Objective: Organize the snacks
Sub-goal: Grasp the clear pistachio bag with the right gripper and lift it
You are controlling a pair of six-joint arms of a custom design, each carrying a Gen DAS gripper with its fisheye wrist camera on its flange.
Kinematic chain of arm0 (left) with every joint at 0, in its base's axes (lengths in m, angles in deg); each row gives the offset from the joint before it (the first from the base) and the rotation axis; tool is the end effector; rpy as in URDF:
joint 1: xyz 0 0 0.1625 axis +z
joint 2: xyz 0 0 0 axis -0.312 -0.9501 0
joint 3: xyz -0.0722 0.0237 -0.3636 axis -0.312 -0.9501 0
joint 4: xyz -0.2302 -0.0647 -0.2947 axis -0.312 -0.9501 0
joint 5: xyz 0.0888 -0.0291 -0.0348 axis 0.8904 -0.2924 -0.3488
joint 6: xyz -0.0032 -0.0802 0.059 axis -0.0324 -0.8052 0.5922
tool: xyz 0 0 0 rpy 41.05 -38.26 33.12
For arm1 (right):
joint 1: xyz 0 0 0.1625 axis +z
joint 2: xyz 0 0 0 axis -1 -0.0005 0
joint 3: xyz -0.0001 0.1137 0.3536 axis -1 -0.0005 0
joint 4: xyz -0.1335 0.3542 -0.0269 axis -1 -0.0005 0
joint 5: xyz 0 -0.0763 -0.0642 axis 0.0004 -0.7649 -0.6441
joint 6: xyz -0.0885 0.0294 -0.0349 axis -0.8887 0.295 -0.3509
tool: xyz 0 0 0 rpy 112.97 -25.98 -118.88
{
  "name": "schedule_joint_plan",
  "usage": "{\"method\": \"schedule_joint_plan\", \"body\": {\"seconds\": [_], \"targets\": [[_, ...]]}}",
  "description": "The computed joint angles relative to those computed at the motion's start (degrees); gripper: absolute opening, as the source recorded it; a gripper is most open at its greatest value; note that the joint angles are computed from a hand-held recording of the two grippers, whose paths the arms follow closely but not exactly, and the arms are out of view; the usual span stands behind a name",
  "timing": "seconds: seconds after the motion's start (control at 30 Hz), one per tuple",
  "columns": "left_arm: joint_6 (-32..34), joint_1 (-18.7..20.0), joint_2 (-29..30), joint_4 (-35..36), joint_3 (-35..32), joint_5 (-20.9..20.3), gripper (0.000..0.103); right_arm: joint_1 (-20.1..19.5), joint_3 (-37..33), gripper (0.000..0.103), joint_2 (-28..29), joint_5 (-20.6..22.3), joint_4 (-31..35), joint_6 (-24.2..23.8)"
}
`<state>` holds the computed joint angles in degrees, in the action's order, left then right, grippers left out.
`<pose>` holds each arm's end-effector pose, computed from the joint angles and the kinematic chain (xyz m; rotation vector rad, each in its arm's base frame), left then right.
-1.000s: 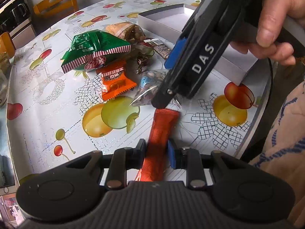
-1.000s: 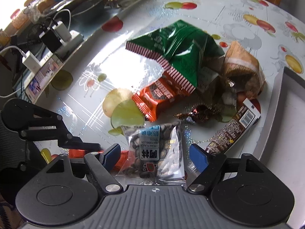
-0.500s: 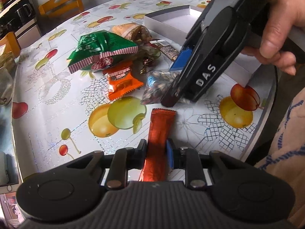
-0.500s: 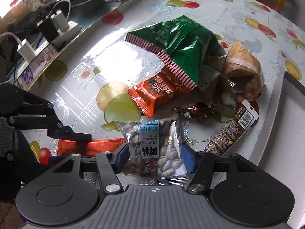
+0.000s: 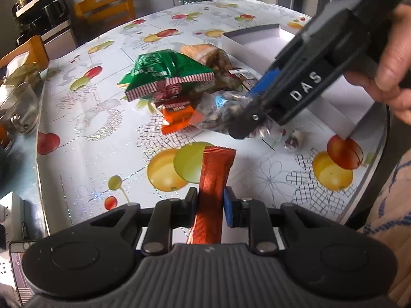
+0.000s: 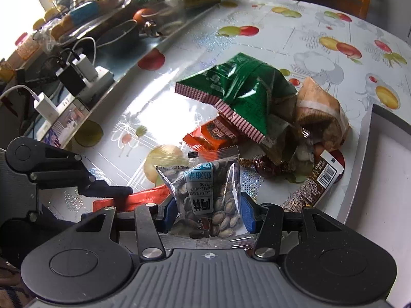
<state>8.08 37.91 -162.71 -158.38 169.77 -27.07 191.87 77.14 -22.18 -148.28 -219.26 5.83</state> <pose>-0.2068 -0.2583 0.1108 1.4816 2.2831 -0.1989 0.1379 -0.2563 0.1908 0.3962 -2.5215 0.5451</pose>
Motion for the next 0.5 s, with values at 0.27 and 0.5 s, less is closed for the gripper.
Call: {"method": "schedule_joint_plan", "body": {"seconds": [0.27, 0.5], "targets": [[-3.14, 0.65, 1.07, 1.2, -1.69, 0.86, 0.019, 1.03, -0.19, 0.05, -2.87, 0.59, 1.55, 1.07], [-6.45, -0.35, 3.1, 1.17, -3.48, 2.48, 0.019, 1.26, 0.52, 0.05, -6.17, 0.47, 1.88, 1.65]]}}
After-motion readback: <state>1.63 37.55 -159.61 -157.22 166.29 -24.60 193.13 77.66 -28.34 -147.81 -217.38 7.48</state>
